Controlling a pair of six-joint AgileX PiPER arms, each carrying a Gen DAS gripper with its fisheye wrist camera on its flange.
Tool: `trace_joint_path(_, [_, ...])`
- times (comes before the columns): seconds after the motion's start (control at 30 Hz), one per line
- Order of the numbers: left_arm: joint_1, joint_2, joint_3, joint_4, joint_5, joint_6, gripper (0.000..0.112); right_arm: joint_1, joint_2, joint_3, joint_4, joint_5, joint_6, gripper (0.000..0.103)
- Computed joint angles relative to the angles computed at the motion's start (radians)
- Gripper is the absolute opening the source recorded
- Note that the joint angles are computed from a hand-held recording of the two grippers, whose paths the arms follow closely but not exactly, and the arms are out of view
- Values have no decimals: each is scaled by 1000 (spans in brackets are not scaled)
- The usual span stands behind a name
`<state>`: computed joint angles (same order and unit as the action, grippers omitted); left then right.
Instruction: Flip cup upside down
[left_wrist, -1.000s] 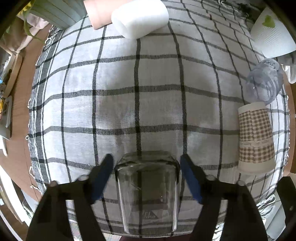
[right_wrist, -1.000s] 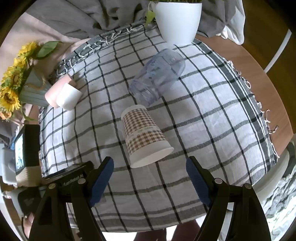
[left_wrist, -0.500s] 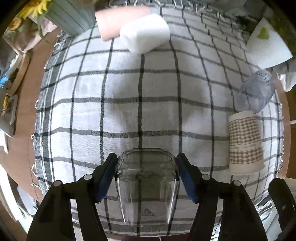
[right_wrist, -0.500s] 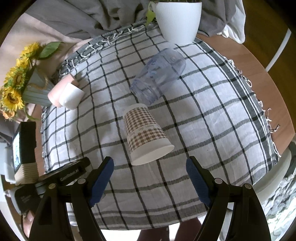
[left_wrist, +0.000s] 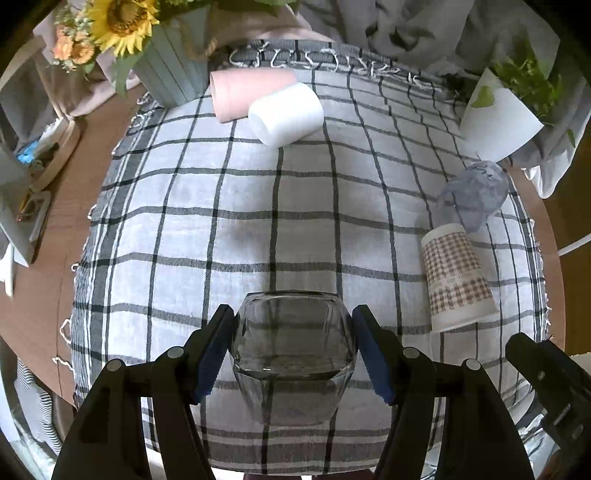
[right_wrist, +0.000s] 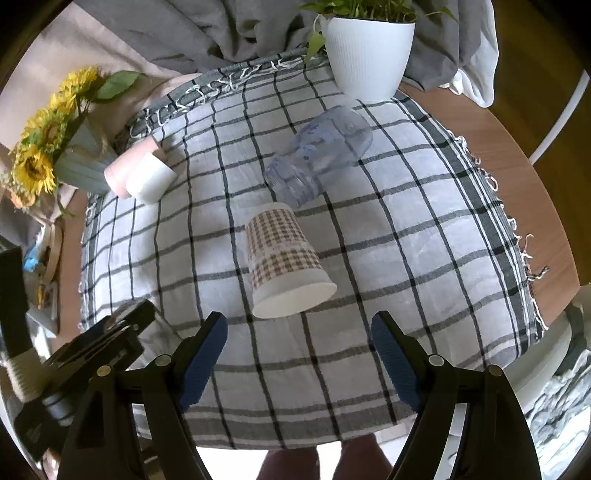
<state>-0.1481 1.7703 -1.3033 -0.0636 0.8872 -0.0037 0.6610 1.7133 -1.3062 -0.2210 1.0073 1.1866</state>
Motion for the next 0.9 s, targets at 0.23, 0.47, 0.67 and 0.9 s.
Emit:
trace_joint_path(0.23, [-23,-74,93,30,-50,-35,65,19,-27,43,-10,-7,5,80])
trace_joint_path(0.47, [-30,-135,163,41,-70,-54,65,36,-39,68,-6,-13,-2,80])
trace_joint_path(0.67, [-35,-174,211,46,-81,-71,65,49,-40,77,-4,-15,-13,80])
trace_joint_path(0.9, [-36,-215,266,42,-95,-71,65,62,-37,80,-4,-14,-23,80])
